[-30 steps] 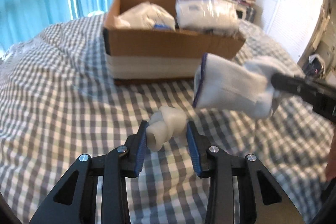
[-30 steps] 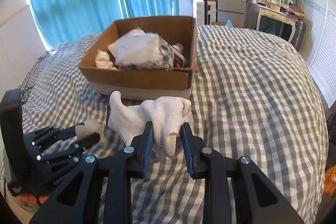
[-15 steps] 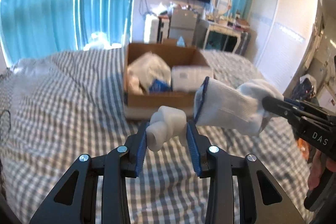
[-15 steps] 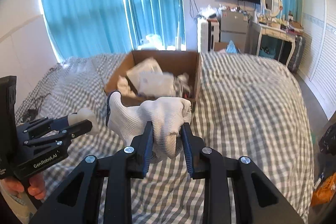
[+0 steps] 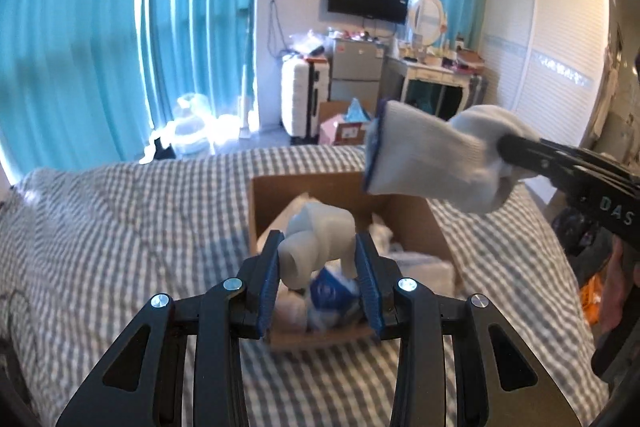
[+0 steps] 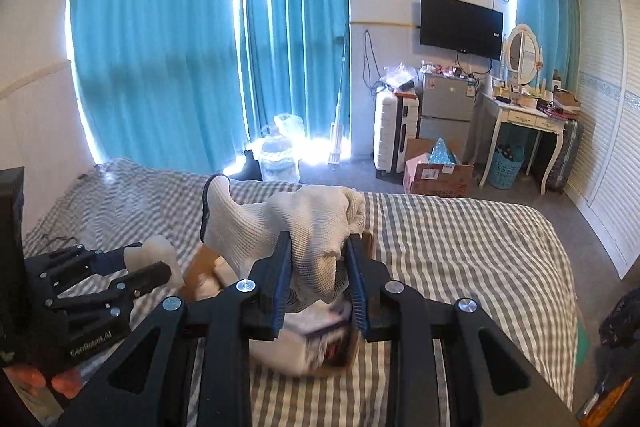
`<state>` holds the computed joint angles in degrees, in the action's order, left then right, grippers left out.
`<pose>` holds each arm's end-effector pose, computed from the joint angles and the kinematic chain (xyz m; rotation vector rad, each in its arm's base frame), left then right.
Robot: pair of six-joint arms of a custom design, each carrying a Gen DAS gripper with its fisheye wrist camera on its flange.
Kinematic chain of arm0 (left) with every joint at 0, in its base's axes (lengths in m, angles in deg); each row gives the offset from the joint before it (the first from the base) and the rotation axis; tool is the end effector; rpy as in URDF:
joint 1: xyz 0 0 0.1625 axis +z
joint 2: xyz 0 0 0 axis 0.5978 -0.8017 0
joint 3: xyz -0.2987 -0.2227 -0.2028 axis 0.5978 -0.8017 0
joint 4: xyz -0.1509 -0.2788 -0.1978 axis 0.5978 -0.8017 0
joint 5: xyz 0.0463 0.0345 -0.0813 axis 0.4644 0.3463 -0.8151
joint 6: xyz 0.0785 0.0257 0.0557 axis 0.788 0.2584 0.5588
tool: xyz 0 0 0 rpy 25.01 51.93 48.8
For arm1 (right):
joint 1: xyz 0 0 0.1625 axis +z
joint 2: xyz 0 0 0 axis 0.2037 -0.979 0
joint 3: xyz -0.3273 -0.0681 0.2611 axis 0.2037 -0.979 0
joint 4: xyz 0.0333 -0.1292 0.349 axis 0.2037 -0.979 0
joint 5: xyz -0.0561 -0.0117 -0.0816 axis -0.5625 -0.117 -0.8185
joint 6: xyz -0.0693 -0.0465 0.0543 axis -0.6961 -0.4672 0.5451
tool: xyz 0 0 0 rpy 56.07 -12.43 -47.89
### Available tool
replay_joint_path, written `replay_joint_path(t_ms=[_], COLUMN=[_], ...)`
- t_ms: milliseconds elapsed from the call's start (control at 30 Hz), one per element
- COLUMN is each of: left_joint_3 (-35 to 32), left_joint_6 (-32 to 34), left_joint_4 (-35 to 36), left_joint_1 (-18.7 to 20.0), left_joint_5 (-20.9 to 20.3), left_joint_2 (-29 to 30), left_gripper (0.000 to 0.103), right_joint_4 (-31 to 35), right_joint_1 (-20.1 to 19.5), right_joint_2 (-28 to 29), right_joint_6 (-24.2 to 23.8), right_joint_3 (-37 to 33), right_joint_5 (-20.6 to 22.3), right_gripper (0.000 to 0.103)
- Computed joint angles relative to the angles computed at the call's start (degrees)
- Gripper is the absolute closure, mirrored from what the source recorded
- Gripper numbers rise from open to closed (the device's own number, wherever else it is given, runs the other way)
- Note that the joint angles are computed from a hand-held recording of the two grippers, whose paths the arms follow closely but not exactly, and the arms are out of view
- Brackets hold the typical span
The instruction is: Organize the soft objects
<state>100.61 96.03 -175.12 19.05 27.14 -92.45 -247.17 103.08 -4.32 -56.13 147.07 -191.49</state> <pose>-0.1530 -0.5813 0.3179 0.6372 2.2818 -1.0373 0.3533 -0.5641 0.1938 0.8156 -2.2674 1.0798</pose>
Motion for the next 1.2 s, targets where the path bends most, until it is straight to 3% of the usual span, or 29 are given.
replay_joint_path(t_ms=[167,400,533,567,667,733,933,1200], left_joint_3=[-6.77,-10.78,-11.2,-11.11,-10.66,-10.53,-7.14,3.33], left_joint_6=[3.74,5.47,5.54,5.35,3.13,1.46,-1.8,0.55], left_joint_4=[-0.13,1.48,3.13,3.32,4.3,5.21,5.06,-3.91], left_joint_1=[3.7,6.11,6.18,6.2,6.06,5.85,2.52,-8.39], left_joint_5=[-1.39,-2.83,-2.01,-2.02,-1.76,-1.96,1.08,6.86], left_joint_2=[6.72,11.92,12.99,12.98,12.18,11.54,7.09,-4.76], left_gripper=[0.067,0.066,0.056,0.053,0.048,0.042,0.036,0.031], right_joint_4=[4.83,10.77,14.38,13.88,9.41,8.3,4.76,-0.05], right_joint_1=[-3.41,-5.91,-6.99,-7.16,-7.27,-6.99,-4.74,3.45], right_joint_2=[6.24,13.22,13.26,13.01,12.11,10.83,5.21,-3.81], right_joint_6=[0.36,-1.79,0.83,1.49,2.65,3.1,3.58,2.38], right_joint_3=[-8.25,-16.67,-17.51,-17.12,-15.1,-13.8,-7.92,0.13], right_joint_5=[0.85,-3.2,-1.54,-0.87,-0.12,0.27,-0.75,-6.89], right_gripper=[0.077,0.077,0.075,0.073,0.037,0.036,0.036,0.036])
